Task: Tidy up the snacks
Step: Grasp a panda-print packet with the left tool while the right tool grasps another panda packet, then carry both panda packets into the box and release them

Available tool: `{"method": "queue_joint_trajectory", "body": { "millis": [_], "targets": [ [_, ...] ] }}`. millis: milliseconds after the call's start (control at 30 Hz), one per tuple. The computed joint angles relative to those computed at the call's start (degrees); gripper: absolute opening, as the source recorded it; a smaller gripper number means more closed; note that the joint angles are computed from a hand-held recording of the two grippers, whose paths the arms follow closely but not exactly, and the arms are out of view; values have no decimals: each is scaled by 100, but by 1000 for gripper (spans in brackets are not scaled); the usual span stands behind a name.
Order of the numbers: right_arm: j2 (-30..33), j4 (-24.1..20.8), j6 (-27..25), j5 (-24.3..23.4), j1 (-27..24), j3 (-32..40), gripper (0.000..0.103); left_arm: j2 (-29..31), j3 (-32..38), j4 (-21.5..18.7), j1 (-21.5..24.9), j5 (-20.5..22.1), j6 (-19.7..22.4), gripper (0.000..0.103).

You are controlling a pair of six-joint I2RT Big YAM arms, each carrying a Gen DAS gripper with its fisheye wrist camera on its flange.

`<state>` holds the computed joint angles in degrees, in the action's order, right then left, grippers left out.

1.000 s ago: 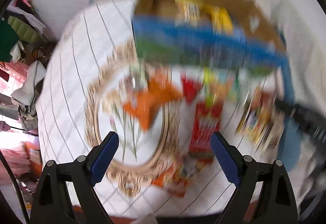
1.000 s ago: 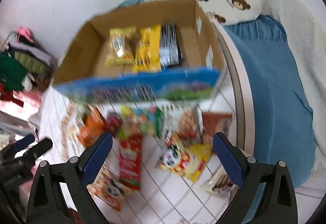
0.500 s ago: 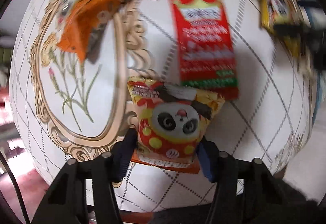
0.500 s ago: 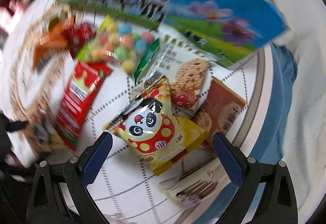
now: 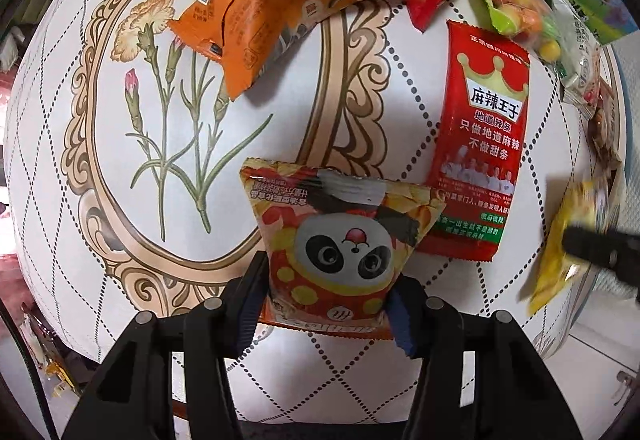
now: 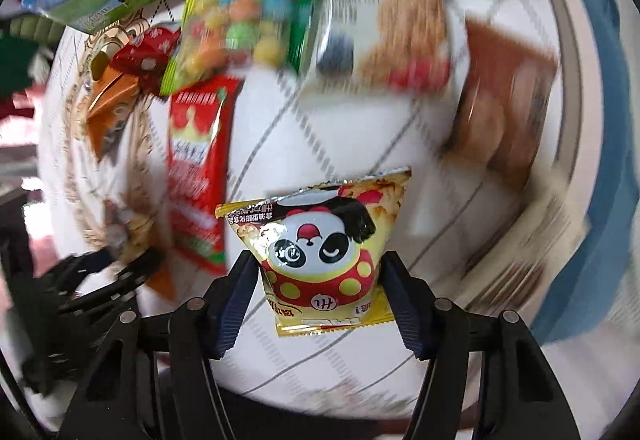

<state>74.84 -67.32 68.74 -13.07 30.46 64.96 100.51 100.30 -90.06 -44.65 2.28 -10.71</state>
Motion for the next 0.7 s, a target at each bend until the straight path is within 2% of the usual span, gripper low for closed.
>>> {"method": "queue_joint_trajectory", "body": {
  "millis": [67, 200, 300, 500, 600, 667, 700],
  "targets": [
    [-81, 142, 216, -16, 68, -129, 66, -19, -87, 72, -14, 13, -31, 52],
    [-55, 166, 307, 361, 245, -181, 76, -25, -289, 261, 99, 52, 70, 54],
    [107, 91, 356, 650, 408, 26, 76, -145, -446, 285, 101, 5, 75, 54],
    [471, -563, -78, 1338, 619, 548, 78, -95, -425, 267, 89, 20, 88, 54],
    [709, -489, -92, 1333, 678, 646, 78, -64, -457, 310, 30, -39, 84, 54],
    [801, -321, 111, 1266, 693, 629, 78, -35, -434, 304, 8, -39, 68, 54],
    [761, -190, 278, 1196, 685, 547, 72, -26, -417, 287, 9, -34, 68, 54]
  ]
}}
